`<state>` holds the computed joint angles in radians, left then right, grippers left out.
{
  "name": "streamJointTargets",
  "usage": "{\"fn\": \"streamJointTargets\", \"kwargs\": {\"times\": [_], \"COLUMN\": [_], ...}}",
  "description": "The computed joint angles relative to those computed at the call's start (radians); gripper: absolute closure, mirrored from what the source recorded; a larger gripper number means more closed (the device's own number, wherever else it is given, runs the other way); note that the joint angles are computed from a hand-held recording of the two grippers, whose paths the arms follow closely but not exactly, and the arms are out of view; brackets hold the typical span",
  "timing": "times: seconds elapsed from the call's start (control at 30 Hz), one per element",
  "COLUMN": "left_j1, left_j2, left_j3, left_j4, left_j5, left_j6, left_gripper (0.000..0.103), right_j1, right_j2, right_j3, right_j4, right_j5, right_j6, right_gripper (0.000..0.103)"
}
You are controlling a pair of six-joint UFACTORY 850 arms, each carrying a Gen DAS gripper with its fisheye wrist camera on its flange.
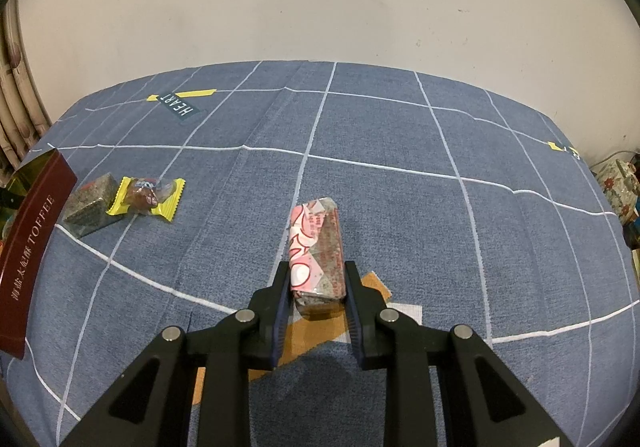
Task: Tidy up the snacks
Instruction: 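Carry the blue packet into the tin with the left tool and release, then lift the open left tool up out of the tin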
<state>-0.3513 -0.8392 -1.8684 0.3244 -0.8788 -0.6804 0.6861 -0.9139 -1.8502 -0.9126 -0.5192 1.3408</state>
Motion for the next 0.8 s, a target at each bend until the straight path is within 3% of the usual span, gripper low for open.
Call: {"fn": "streamJointTargets", "kwargs": {"times": [0.3, 0.5, 0.8], "left_j1": [-0.007, -0.014, -0.036], "left_j2": [0.007, 0.039, 0.123], "left_j3": [0.005, 0.034, 0.131], "left_j4": [0.036, 0.056, 0.093], "left_j5": [-0.003, 0.023, 0.105], "left_j6": [-0.02, -0.031, -0.055], "left_gripper": [0.077, 0.063, 0.057], "right_j1": [0.0, -0.001, -0.001], "right_j2": [-0.003, -0.002, -0.003], "right_j3": [-0.005, -0.004, -0.006], "right_j4": [0.003, 0.003, 0.003], "right_j5": [-0.003, -0.002, -0.005], "right_j6": [-0.007, -0.008, -0.012], "right_gripper": [0.078, 0.078, 0.078]}}
